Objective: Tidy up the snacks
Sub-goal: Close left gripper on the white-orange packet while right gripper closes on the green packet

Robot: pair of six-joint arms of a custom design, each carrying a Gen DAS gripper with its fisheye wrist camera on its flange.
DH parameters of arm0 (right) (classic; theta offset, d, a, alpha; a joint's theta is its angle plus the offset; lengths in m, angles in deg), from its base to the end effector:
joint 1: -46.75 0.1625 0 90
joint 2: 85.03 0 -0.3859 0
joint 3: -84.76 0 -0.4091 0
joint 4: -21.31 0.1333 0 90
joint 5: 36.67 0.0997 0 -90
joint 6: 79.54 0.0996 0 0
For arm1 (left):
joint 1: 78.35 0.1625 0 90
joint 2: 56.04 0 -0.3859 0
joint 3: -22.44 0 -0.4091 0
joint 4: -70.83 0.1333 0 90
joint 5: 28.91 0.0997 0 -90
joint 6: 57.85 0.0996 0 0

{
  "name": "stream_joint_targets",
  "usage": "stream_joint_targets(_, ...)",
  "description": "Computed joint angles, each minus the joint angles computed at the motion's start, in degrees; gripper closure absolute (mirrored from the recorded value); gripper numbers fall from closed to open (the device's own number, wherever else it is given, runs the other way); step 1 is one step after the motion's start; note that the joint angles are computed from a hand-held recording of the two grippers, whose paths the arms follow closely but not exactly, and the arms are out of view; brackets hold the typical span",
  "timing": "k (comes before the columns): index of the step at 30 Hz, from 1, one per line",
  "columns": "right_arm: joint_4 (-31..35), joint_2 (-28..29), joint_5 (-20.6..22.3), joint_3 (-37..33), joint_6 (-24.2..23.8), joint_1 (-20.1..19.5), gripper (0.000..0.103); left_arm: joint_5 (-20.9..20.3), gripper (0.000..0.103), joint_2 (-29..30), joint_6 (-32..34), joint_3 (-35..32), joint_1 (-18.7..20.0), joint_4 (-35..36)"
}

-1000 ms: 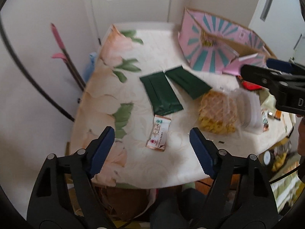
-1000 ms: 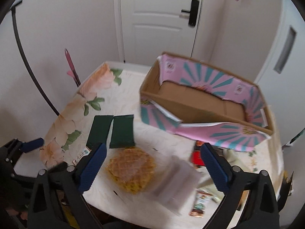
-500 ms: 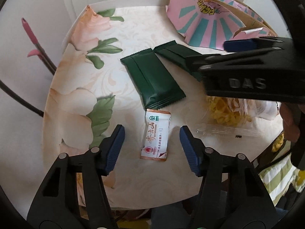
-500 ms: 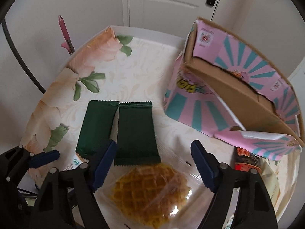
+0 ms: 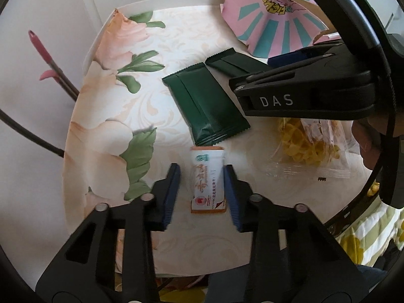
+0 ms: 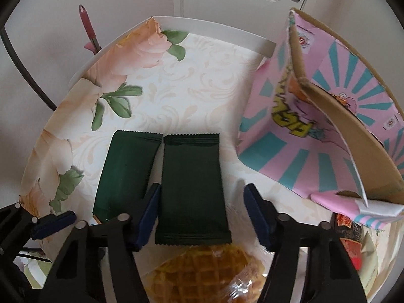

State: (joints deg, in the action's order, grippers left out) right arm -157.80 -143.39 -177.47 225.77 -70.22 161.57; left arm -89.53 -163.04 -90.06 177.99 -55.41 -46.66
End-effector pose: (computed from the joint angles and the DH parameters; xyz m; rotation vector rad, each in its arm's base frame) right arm 0.2024 -0.3040 0.0340 0.2477 -2.2749 0.4422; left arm -0.1314 -0.2534 0.1081 0.8750 2.3763 -0.2007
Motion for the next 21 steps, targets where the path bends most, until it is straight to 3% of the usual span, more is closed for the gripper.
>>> stream_joint_targets(2,0.1,0.0,0.7,-0.1,-0.7,-0.3,0.058,0.0,0.080,0.6,0.2,-0.3,0.4,-0.4)
stream_joint_targets(5,-0.8,0.0,1.7,0.0,-1.8,-0.6,0.060,-0.2,0.081,0.9,-0.1,-0.4,0.6,-0.7)
stream_joint_targets(13,-2.7,0.0,1.9,0.2,-2.8,-0.3,0.061,0.2,0.081,0.2,-2.1,-1.3,2.3,-0.3)
stream_joint_targets(21,-3.4,-1.4,1.2,0.7,-2.3,2.0,0.062,1.4,0.081,-4.7,-5.2,-2.9,1.7,4.1)
